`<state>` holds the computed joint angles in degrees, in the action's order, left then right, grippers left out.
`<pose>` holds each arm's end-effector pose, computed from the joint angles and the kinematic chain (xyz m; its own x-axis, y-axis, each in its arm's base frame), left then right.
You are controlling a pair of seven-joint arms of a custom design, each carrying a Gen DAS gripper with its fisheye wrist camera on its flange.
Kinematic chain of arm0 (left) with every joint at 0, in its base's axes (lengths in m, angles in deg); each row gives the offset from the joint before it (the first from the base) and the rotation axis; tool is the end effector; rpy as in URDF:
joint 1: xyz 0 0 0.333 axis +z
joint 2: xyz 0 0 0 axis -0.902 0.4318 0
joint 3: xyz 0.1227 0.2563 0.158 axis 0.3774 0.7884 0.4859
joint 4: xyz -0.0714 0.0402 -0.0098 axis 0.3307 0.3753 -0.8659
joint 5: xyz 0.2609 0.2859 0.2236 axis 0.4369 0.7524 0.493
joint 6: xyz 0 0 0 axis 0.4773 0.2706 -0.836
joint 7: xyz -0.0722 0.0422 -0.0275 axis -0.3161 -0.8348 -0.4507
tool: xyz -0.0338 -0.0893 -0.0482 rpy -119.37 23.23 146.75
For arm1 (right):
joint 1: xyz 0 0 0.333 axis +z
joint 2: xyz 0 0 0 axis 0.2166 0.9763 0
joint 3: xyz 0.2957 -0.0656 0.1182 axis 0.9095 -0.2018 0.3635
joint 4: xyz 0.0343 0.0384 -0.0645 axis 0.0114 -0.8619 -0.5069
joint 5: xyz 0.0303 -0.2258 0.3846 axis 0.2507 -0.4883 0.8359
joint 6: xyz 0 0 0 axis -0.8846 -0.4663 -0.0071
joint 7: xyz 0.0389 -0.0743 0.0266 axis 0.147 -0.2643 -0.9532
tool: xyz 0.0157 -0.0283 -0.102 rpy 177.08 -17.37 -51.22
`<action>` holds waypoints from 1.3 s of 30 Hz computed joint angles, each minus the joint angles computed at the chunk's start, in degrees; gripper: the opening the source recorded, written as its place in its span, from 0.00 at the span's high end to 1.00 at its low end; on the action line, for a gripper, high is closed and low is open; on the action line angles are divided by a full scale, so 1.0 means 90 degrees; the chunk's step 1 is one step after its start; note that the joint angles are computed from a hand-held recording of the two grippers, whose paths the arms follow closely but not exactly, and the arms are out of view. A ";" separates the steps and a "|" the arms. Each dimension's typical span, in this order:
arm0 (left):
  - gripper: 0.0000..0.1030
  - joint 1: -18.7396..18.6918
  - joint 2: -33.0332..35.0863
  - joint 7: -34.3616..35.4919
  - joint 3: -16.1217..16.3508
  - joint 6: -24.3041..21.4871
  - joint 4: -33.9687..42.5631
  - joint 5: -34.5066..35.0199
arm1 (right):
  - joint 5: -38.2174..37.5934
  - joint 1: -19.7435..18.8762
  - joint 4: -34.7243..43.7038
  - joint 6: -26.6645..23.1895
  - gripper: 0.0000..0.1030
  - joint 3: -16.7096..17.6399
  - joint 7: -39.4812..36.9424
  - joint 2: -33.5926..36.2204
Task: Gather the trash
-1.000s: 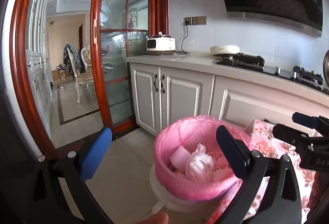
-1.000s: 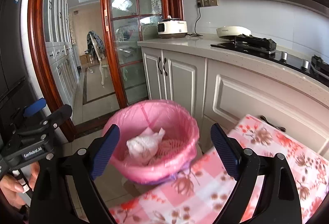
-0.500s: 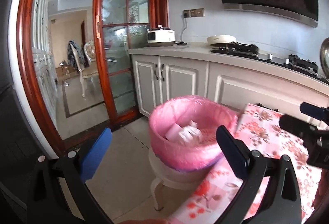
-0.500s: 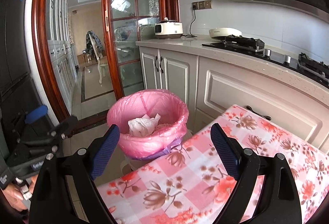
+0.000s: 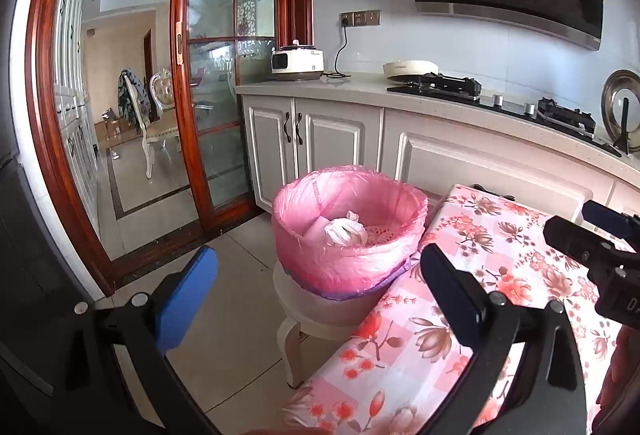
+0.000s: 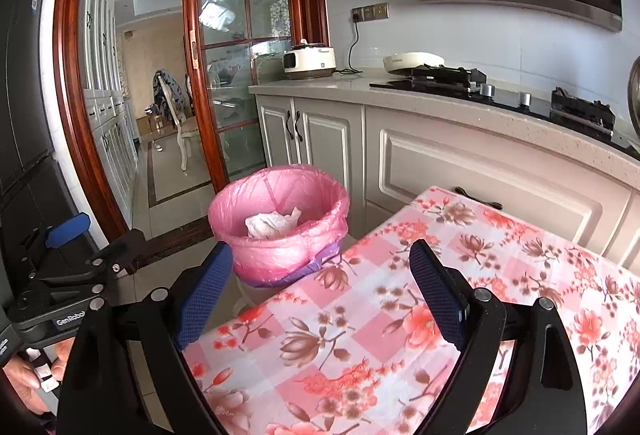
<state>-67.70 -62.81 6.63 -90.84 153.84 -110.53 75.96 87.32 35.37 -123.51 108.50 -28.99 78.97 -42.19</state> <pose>0.6361 -0.1461 0.5986 0.3940 -0.9190 -0.0118 -0.4038 -0.1615 -0.9005 0.7288 0.3346 0.6200 0.5548 -0.8302 -0.0552 -0.4170 -0.2200 -0.8819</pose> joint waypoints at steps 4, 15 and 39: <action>0.05 0.0010 -0.0170 -0.0071 -0.0025 0.0079 -0.0161 0.0088 | -0.0038 0.0031 -0.0241 0.0091 0.18 -0.0019 0.0019 -0.0179; 0.05 0.0142 -0.0405 0.0029 -0.0076 0.0323 -0.0397 -0.0099 | -0.0107 0.0084 -0.0476 0.0139 0.18 -0.0008 -0.0013 -0.0377; 0.04 0.0239 -0.0628 -0.0764 -0.0228 0.0181 -0.0547 0.0686 | 0.0892 -0.0197 -0.0912 0.0899 0.18 0.0485 -0.0980 -0.0534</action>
